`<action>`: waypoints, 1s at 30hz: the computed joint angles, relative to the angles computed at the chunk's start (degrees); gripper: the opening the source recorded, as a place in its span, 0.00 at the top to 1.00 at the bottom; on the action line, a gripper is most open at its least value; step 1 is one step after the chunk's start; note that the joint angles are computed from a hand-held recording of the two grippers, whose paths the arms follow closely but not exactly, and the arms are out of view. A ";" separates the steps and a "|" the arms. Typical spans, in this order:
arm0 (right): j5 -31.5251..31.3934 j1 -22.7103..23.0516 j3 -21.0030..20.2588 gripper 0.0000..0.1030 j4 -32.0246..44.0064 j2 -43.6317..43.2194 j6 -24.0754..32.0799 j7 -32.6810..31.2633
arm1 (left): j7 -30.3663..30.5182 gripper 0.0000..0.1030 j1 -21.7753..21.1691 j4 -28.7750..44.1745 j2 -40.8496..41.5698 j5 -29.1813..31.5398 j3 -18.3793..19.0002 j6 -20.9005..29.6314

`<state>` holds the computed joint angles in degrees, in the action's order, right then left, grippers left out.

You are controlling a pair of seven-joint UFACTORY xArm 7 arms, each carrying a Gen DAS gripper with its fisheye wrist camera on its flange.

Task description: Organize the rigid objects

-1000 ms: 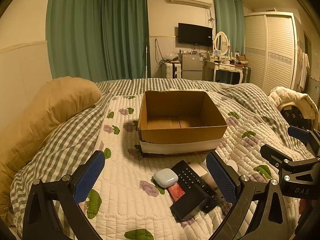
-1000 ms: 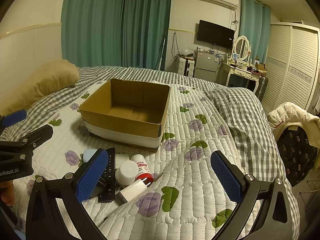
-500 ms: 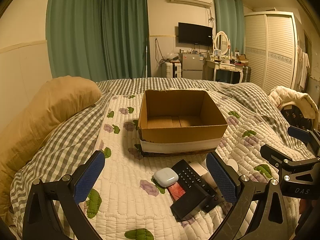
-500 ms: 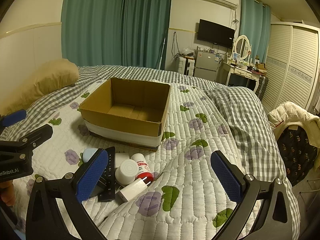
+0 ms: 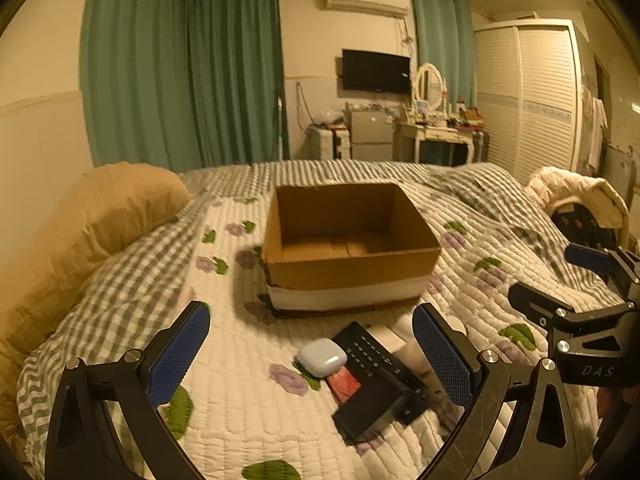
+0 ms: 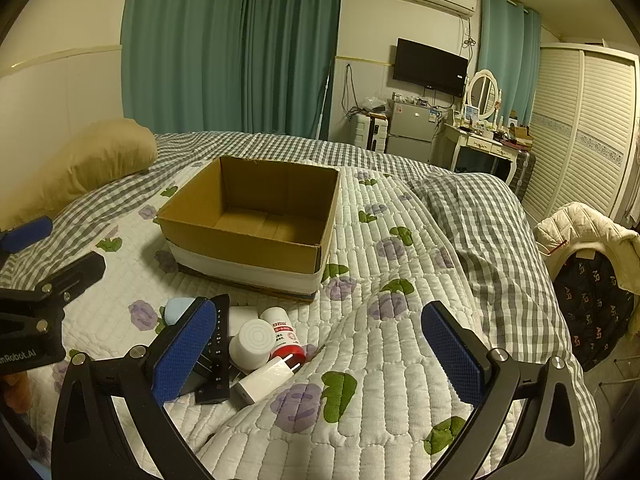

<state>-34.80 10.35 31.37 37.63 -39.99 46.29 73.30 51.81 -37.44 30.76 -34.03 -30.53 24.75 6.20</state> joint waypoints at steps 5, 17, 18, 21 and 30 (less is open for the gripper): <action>0.38 0.28 -0.48 0.00 0.07 0.27 0.28 -0.42 | -0.10 0.00 0.93 0.03 1.48 0.20 -1.07 1.39; 1.62 1.41 -2.55 0.00 -0.85 3.98 -0.07 -2.23 | 7.10 0.00 4.83 -0.15 9.72 -2.60 -6.15 8.24; 1.74 1.54 -2.87 0.00 -0.92 4.75 -0.27 -2.40 | 7.66 0.00 5.24 0.16 10.94 -3.13 -6.80 8.57; 1.75 2.05 -3.65 0.00 -1.34 5.95 -0.82 -2.54 | 8.99 0.09 6.63 2.26 14.63 -5.37 -8.15 10.92; 2.45 3.78 -6.61 0.00 -0.29 9.72 -3.57 -5.16 | 14.29 0.54 11.40 4.47 15.39 -10.85 -11.58 19.73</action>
<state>-32.35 14.13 24.75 37.34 -30.27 42.72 68.14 66.10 -26.04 35.22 -18.64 -41.38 13.17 25.93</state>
